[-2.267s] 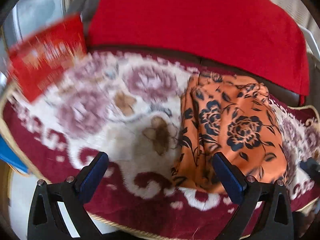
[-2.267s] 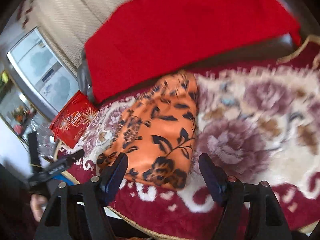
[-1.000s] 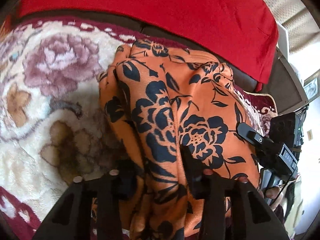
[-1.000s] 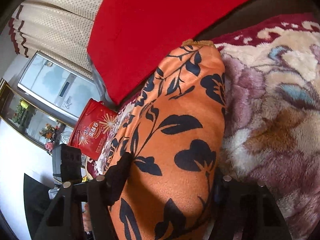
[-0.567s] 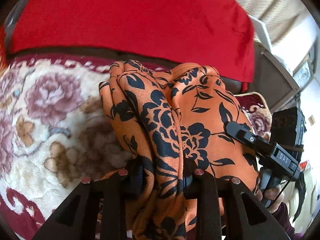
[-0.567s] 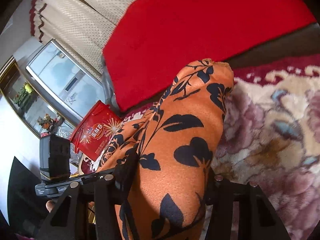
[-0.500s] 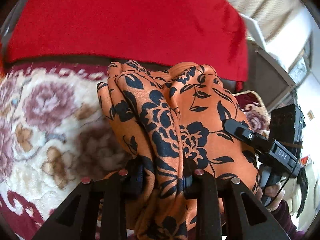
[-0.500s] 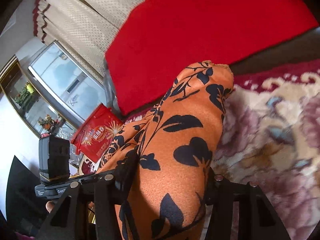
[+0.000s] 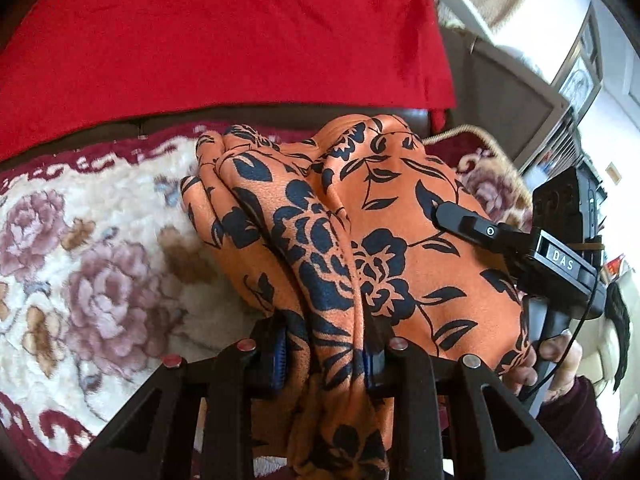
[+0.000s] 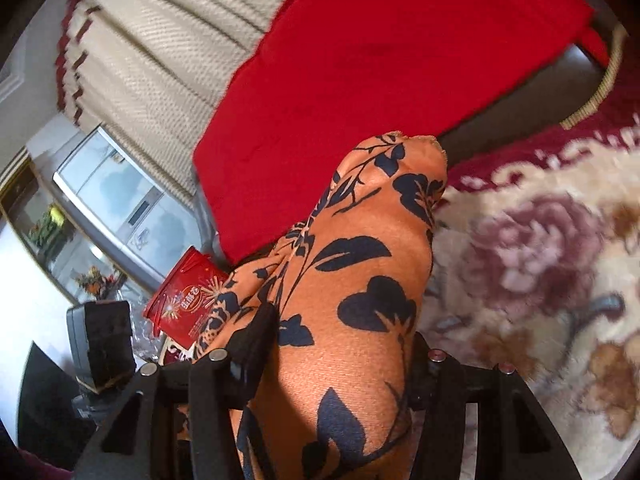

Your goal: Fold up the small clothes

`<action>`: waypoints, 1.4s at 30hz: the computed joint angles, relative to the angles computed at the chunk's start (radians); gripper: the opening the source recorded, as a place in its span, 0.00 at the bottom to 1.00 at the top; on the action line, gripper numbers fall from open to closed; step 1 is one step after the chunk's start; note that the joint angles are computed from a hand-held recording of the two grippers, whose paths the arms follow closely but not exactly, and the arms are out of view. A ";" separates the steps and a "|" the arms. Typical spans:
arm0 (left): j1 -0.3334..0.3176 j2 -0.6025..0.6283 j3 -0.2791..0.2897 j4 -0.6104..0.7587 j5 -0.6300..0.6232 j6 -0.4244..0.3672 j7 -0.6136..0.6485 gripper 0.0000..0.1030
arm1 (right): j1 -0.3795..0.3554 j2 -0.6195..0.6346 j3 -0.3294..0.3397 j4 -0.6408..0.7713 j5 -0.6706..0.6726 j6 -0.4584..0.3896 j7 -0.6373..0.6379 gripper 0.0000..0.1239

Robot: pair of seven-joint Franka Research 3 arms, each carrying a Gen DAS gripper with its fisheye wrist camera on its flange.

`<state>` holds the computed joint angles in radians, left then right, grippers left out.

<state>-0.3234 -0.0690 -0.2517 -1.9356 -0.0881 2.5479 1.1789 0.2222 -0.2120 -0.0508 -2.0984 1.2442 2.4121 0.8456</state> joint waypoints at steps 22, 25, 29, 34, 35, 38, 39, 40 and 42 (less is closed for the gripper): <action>0.006 -0.041 -0.087 -0.039 0.590 -0.229 -0.444 0.63 | 0.033 -0.100 0.016 -0.084 -0.362 0.229 0.121 0.39; -0.017 -0.036 -0.094 -0.010 0.666 -0.299 -0.481 0.63 | -0.001 -0.017 0.056 -0.045 -0.541 0.142 0.287 0.39; -0.040 -0.085 -0.102 -0.003 0.735 -0.342 -0.514 0.63 | 0.015 -0.067 0.040 -0.083 -0.527 0.172 0.291 0.39; -0.039 -0.172 -0.135 0.001 0.832 -0.386 -0.595 0.73 | 0.037 -0.234 0.056 -0.179 -0.553 0.281 0.302 0.39; -0.037 -0.190 -0.144 0.005 0.852 -0.399 -0.610 0.78 | 0.051 -0.265 0.058 -0.197 -0.552 0.308 0.301 0.40; -0.025 -0.230 -0.172 0.014 0.909 -0.426 -0.643 0.81 | 0.042 -0.355 0.097 -0.242 -0.620 0.362 0.365 0.47; -0.023 -0.241 -0.185 0.022 0.928 -0.440 -0.649 0.83 | 0.038 -0.377 0.105 -0.247 -0.644 0.366 0.391 0.47; -0.022 -0.252 -0.192 0.025 0.939 -0.448 -0.653 0.83 | 0.032 -0.405 0.112 -0.257 -0.670 0.365 0.417 0.47; -0.020 -0.276 -0.206 0.029 0.953 -0.461 -0.660 0.84 | 0.000 -0.452 0.144 -0.267 -0.736 0.346 0.486 0.48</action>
